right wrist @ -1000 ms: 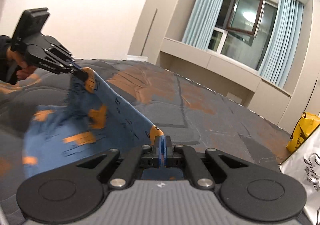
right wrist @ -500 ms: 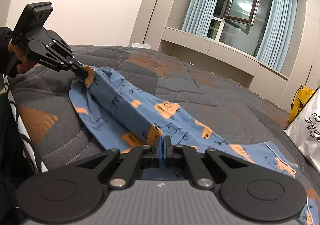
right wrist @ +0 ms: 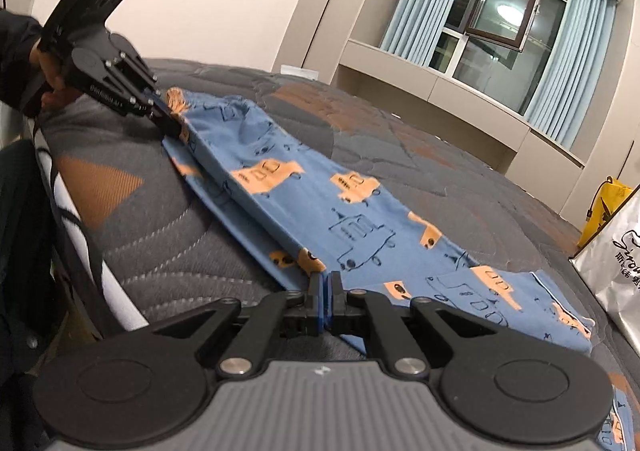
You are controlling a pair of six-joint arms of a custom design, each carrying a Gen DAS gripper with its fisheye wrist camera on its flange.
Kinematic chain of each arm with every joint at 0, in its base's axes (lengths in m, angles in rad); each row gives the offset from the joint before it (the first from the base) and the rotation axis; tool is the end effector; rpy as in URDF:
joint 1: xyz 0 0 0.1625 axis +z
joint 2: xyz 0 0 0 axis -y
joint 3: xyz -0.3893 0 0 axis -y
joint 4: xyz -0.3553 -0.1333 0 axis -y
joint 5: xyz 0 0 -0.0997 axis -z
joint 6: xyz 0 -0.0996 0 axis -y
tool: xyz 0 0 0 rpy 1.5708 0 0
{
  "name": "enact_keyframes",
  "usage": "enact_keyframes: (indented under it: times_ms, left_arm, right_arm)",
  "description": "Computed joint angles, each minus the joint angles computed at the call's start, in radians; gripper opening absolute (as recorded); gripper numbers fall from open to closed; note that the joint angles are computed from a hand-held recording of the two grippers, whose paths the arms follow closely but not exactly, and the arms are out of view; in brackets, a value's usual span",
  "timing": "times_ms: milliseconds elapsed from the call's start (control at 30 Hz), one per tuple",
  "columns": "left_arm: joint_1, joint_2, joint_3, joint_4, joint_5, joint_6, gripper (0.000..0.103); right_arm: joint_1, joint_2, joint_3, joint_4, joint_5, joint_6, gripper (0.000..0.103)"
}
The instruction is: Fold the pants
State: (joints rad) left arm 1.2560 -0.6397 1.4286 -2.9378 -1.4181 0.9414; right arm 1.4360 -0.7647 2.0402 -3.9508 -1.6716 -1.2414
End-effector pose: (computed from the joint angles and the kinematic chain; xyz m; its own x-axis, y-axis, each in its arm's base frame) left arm -0.0756 -0.7115 0.1148 -0.3587 0.7774 -0.5167 0.9332 0.2853 -0.2187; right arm 0.0526 -0.5295 0.1366 -0.3722 -0.3495 0.8599 -0.9019 0.3549 -0.2461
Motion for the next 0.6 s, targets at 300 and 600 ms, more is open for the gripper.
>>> enact_keyframes:
  times_ms: [300,600]
  left_arm:
    - [-0.049,-0.005,0.128,-0.181,-0.081,-0.182,0.1]
    - [-0.121,0.18,-0.035,-0.109,-0.273,-0.374,0.102]
  right_arm:
    - [-0.031,0.02,0.026,-0.113,0.041,-0.013,0.067]
    - [-0.12,-0.045,0.086,-0.295,0.037,0.159,0.103]
